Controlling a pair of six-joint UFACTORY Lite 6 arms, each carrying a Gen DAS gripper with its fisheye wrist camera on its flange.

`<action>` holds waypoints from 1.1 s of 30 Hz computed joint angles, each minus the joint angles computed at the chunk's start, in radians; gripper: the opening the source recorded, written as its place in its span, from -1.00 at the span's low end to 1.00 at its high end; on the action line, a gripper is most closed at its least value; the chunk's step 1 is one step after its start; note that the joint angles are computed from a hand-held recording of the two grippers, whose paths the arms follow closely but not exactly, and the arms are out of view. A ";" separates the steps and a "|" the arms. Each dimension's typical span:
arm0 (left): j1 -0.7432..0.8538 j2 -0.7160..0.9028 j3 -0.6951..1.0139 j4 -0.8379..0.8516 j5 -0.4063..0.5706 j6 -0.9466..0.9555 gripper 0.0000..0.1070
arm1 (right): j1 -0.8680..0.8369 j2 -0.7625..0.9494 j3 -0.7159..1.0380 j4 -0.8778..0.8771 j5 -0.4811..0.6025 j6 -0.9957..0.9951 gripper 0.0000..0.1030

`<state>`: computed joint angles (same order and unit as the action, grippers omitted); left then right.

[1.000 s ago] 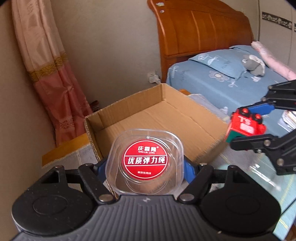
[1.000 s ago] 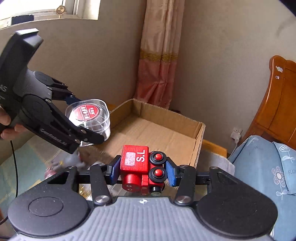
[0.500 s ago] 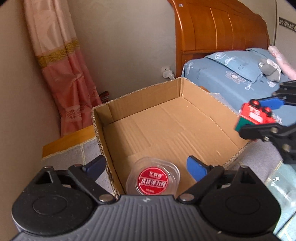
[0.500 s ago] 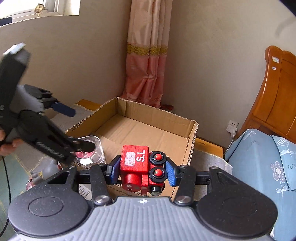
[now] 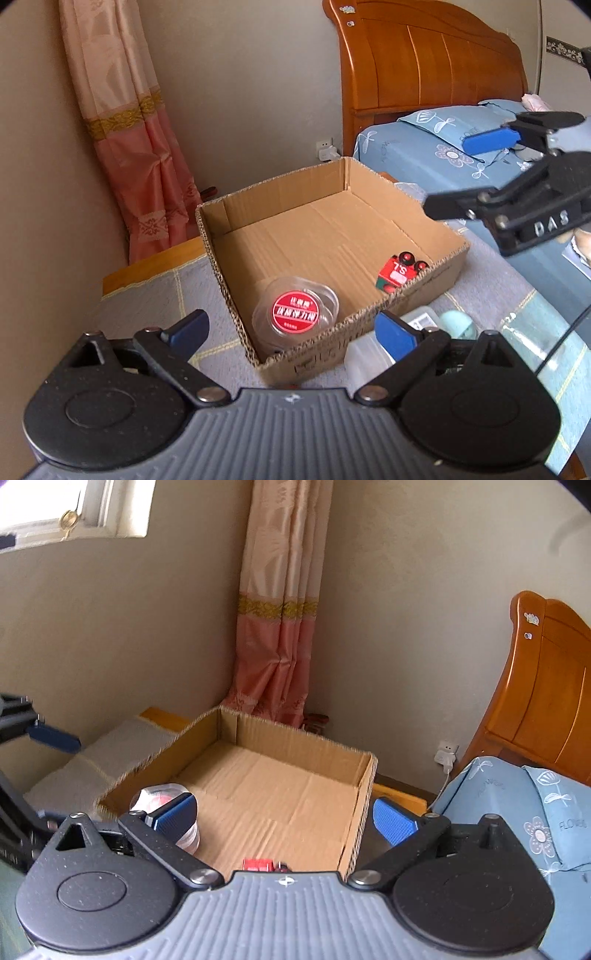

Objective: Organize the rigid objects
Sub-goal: 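Carry tub and train into the cardboard box and open both tools, then return both tools to the table and grasp the clear glass jar with right tool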

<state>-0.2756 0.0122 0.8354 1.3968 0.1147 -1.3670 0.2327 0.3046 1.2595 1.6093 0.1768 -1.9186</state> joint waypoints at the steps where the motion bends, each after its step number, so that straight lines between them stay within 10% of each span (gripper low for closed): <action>1: -0.004 -0.014 -0.015 0.033 0.005 -0.038 0.80 | -0.001 -0.016 -0.021 0.009 -0.001 -0.015 1.00; 7: -0.052 -0.147 -0.163 0.185 0.046 -0.265 0.80 | -0.035 -0.152 -0.213 0.043 0.041 -0.076 1.00; 22: -0.495 -0.279 -0.509 0.254 0.568 -0.775 0.80 | -0.200 -0.332 -0.699 0.504 0.128 -0.593 1.00; 33: -0.659 -0.188 -0.562 0.203 0.673 -0.944 0.80 | -0.233 -0.448 -0.853 0.268 0.173 -0.367 1.00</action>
